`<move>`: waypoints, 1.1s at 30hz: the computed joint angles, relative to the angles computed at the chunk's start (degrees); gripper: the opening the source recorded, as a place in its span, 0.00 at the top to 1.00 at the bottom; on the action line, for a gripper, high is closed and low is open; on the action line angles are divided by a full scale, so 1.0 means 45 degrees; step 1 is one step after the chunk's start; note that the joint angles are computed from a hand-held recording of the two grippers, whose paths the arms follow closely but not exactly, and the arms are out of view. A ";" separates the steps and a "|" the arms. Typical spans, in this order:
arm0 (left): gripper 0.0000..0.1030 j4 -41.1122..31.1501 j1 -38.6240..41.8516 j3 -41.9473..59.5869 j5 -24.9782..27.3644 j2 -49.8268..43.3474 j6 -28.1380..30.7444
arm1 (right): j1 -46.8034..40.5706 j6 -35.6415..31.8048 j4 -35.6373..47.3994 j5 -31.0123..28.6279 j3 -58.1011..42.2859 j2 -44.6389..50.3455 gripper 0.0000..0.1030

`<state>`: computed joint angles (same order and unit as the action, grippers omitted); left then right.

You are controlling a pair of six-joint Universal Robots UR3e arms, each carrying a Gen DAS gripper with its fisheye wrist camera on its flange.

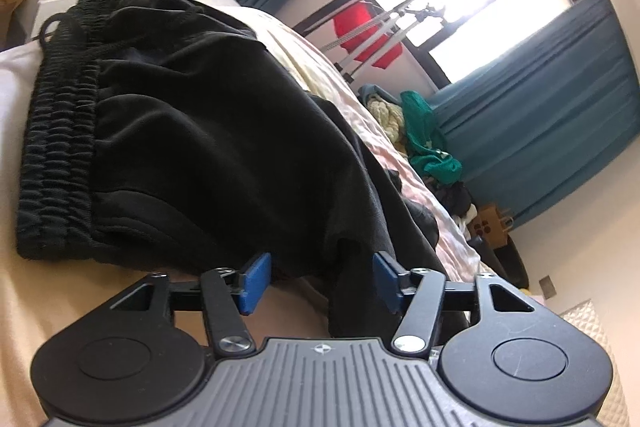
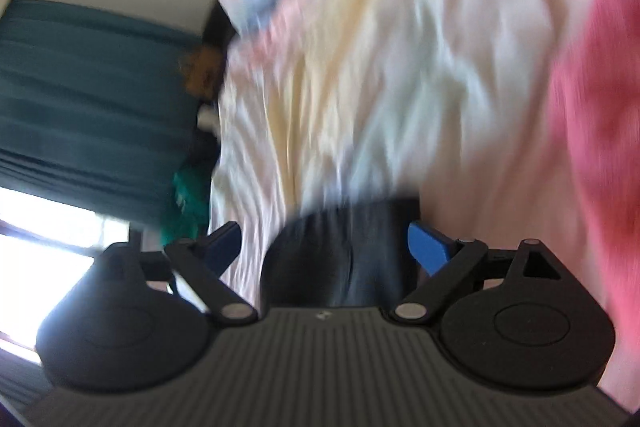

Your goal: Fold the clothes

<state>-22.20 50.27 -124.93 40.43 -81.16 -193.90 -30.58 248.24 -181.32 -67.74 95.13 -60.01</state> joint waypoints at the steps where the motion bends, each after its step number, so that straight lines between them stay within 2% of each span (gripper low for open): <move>1: 0.31 -0.0394 0.0189 -0.0013 -0.0157 0.0109 0.0018 | -0.0039 -0.0163 0.0891 0.0509 0.0115 -0.0251 0.10; 3: 0.22 -0.1586 0.0894 -0.0283 -0.0877 0.0577 0.0148 | -0.0150 -0.0637 0.2555 0.1676 0.0257 -0.0553 0.10; 5: 0.21 -0.3136 0.1703 -0.0670 -0.1865 0.1059 0.0420 | -0.0300 -0.1296 0.3682 0.2983 0.0099 -0.0341 0.10; 7: 0.20 -0.4566 0.2262 -0.0869 -0.2485 0.1357 0.0703 | -0.0329 -0.1045 0.3237 0.3713 0.0056 0.0140 0.10; 10: 0.18 -0.5550 0.2678 -0.1056 -0.2696 0.1552 0.0559 | -0.0095 -0.0764 0.2079 0.3453 -0.0340 0.0770 0.12; 11: 0.18 -0.5365 0.2635 -0.1063 -0.2570 0.1442 0.0254 | 0.0013 -0.0986 0.1976 0.3197 -0.0684 0.0976 0.17; 12: 0.18 -0.4871 0.2484 -0.1040 -0.2406 0.1176 -0.0094 | 0.0110 -0.1232 0.1972 0.2961 -0.1066 0.1188 0.30; 14: 0.18 -0.3667 0.2155 -0.1033 -0.2112 0.0552 -0.0843 | 0.0264 -0.1697 0.2508 0.2420 -0.1960 0.1632 0.40; 15: 0.18 -0.2887 0.1967 -0.1060 -0.1958 0.0135 -0.1360 | 0.0343 -0.1852 0.2714 0.2102 -0.2361 0.1864 0.50; 16: 0.18 -0.2142 0.1781 -0.1066 -0.1797 -0.0290 -0.1869 | 0.0410 -0.1910 0.2774 0.1791 -0.2646 0.2089 0.64; 17: 0.18 -0.1059 0.1599 -0.1162 -0.1522 -0.0718 -0.2614 | 0.0444 -0.2002 0.2875 0.1486 -0.2894 0.2243 0.73; 18: 0.18 0.0850 0.1389 -0.1497 -0.1053 -0.1176 -0.3628 | 0.0449 -0.2068 0.2922 0.1210 -0.3123 0.2385 0.84; 19: 0.18 0.2711 0.1153 -0.1778 -0.0495 -0.1679 -0.4573 | 0.0472 -0.2035 0.2754 0.0974 -0.3238 0.2525 0.88; 20: 0.18 0.3505 0.0837 -0.1672 0.0099 -0.2071 -0.4910 | 0.0514 -0.1943 0.2467 0.0801 -0.3345 0.2670 0.90; 24: 0.20 0.5442 0.0380 -0.0955 0.0553 -0.3767 -0.6226 | 0.0892 -0.2239 0.1711 0.0059 -0.4194 0.3166 0.91; 26: 0.28 0.6118 0.0209 -0.0642 0.0988 -0.4331 -0.6805 | 0.1082 -0.2535 0.1465 -0.0297 -0.4523 0.3273 0.91; 28: 0.56 0.5977 0.0335 -0.0522 0.0971 -0.4561 -0.7068 | 0.1115 -0.2836 0.1422 -0.0463 -0.4764 0.3386 0.91; 30: 0.72 0.5796 0.0473 -0.0395 0.0928 -0.4788 -0.7318 | 0.1144 -0.3139 0.1378 -0.0623 -0.5010 0.3503 0.91; 33: 0.85 0.5166 0.1109 -0.0556 0.0373 -0.4125 -0.7319 | 0.1032 -0.3016 0.1333 -0.0579 -0.5003 0.3571 0.91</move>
<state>1.05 55.26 -127.43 42.11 -99.72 -226.83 -25.94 234.67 -175.32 -70.35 72.61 -43.94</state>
